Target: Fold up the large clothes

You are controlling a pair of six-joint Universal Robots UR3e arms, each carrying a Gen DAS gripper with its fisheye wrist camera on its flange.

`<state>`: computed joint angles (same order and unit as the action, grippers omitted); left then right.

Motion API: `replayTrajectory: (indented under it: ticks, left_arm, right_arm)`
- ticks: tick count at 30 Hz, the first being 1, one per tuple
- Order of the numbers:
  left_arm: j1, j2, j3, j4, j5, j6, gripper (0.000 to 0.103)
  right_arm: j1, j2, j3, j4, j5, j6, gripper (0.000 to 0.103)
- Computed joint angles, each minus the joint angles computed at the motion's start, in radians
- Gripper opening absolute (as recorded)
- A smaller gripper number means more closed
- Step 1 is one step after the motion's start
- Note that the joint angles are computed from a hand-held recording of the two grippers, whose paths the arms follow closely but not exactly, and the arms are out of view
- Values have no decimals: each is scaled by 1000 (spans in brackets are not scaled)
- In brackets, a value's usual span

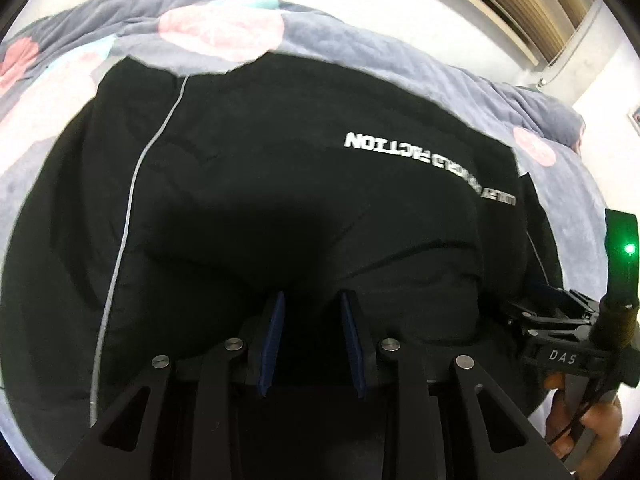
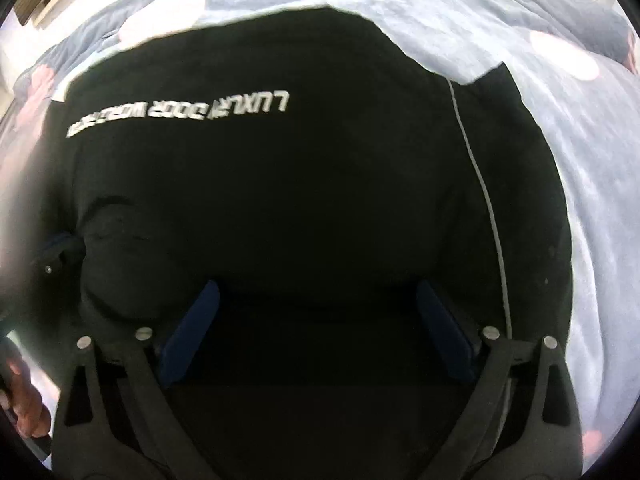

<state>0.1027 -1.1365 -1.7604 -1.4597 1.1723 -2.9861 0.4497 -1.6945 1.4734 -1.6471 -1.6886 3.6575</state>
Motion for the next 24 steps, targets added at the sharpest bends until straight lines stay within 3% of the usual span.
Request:
replayTrajectory:
  ticks: [2, 5, 11, 15, 20, 22, 24]
  left_arm:
    - [35, -5, 89, -96, -44, 56, 30]
    - [89, -32, 194, -145, -99, 74, 33]
    - [55, -230, 223, 22, -29, -88, 41]
    - [117, -264, 101, 85, -79, -93, 41]
    - [46, -235, 37, 199, 0, -113, 42]
    - [62, -212, 39, 174, -22, -100, 42]
    - [129, -165, 79, 37, -63, -20, 42]
  right_arm:
    - [-35, -22, -49, 19, 52, -37, 78]
    - [-39, 26, -197, 21, 28, -55, 76]
    - [-76, 338, -461, 28, 67, -92, 77]
    - [-111, 383, -376, -47, 108, -106, 86]
    - [-98, 370, -313, -98, 66, -107, 98]
    - [-128, 337, -270, -104, 106, -114, 99]
    - [-156, 276, -240, -87, 143, -117, 94]
